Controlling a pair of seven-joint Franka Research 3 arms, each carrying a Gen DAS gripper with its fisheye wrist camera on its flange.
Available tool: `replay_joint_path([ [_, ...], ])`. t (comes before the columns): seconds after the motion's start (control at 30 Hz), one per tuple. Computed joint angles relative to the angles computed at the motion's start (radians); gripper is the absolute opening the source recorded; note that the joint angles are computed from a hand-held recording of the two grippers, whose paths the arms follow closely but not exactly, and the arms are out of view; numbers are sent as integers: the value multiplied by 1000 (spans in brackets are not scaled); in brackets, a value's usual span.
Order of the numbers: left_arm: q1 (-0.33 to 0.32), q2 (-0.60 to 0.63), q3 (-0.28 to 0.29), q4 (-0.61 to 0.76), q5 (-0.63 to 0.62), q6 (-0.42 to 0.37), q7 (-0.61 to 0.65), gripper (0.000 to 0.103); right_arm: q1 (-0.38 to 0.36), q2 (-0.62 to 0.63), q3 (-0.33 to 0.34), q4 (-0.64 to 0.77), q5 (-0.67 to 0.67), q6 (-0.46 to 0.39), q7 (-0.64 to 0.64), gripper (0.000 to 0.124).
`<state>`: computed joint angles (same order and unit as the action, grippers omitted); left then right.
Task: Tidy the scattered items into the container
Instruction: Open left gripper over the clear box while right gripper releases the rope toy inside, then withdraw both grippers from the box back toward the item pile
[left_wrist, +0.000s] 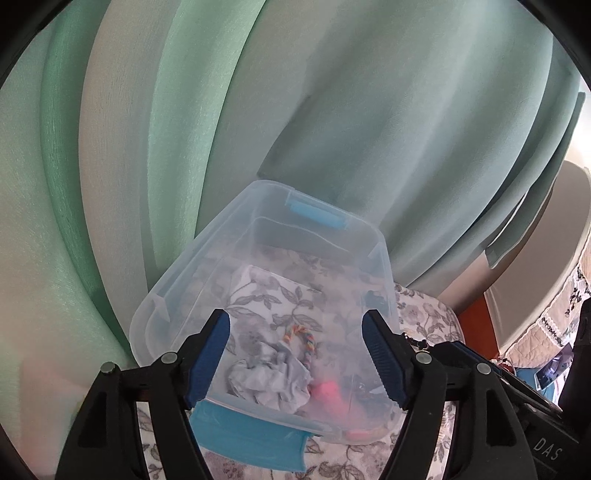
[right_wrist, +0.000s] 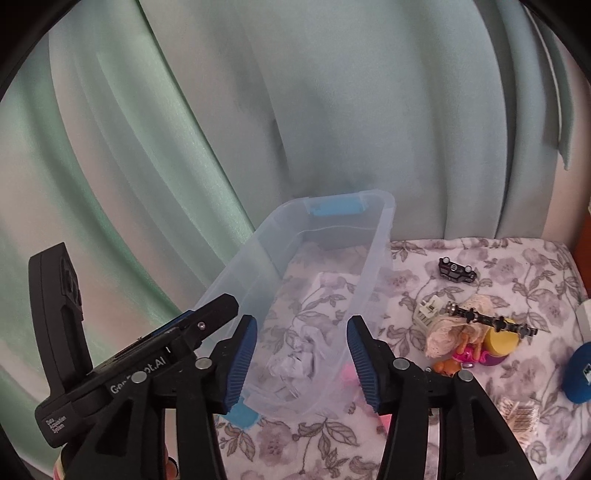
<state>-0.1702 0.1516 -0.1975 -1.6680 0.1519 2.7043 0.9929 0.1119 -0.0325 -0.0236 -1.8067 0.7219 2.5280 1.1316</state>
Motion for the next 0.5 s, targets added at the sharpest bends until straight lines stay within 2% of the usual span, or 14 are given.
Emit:
replay_joint_path([
  [0.5, -46, -64, -18, -15, 62, -10, -14, 75, 3, -176, -52, -172, 54, 71, -21, 59],
])
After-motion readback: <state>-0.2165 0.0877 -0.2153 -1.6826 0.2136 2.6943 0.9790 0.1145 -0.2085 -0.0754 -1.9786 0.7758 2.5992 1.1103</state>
